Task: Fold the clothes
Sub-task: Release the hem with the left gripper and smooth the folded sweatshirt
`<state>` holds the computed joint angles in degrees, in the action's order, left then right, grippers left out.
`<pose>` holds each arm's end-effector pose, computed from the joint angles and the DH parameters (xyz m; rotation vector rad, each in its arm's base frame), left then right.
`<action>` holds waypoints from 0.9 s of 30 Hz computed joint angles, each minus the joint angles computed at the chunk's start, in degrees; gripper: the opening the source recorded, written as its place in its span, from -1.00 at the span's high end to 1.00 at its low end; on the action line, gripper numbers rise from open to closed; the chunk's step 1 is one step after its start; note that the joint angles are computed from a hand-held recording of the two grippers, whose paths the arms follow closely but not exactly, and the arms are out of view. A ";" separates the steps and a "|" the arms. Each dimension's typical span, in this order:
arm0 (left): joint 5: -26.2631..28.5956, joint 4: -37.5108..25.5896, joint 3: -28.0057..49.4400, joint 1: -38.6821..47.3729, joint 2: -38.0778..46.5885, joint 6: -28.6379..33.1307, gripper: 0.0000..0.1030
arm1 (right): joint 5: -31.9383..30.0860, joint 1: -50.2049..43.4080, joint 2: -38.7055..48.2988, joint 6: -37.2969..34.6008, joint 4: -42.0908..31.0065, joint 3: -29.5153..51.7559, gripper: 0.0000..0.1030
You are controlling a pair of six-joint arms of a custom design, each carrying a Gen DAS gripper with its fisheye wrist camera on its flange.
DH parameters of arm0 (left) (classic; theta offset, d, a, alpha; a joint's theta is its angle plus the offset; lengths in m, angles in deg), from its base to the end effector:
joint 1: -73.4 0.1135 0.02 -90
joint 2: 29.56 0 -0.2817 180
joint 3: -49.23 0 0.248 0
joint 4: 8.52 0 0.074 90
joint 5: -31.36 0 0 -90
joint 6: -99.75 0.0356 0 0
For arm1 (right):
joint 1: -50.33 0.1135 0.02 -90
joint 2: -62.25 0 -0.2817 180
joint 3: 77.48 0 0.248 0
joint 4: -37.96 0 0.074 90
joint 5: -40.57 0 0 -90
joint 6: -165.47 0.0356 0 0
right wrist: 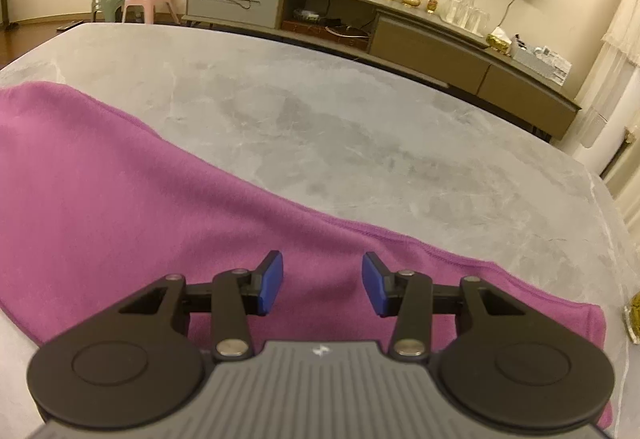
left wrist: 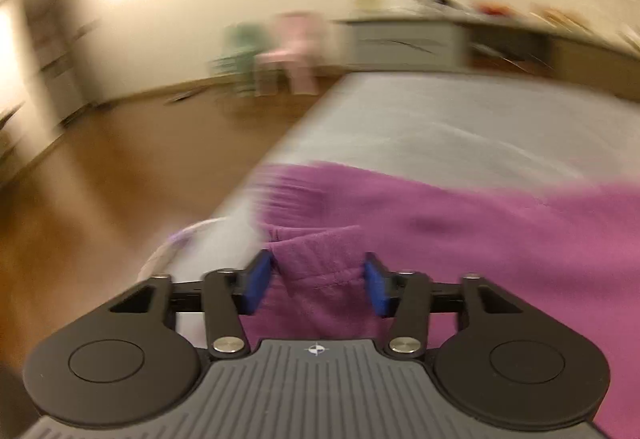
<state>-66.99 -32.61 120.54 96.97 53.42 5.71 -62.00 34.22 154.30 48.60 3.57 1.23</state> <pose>0.2886 0.1315 0.2791 -0.6070 2.1243 0.3506 0.3332 -0.0882 0.2573 -0.3237 2.3577 -0.0931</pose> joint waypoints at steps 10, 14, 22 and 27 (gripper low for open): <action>31.12 -10.80 7.58 18.02 6.66 -9.23 0.16 | -6.80 -1.43 -1.30 0.64 -5.66 1.71 0.15; 21.32 -6.79 8.38 14.66 9.14 -7.89 0.23 | -14.26 -3.10 -0.03 0.33 -14.14 5.11 0.29; 5.30 2.46 3.44 11.80 -1.58 -9.69 0.24 | -7.00 -5.92 -3.26 -1.10 -14.21 1.54 0.28; 22.56 -5.55 2.50 3.95 -3.92 6.53 0.19 | -12.70 -9.73 -5.80 -4.20 -16.18 -0.46 0.29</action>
<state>-44.43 -38.16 123.04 100.92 49.50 12.23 -74.70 24.48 148.50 44.40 -12.62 0.77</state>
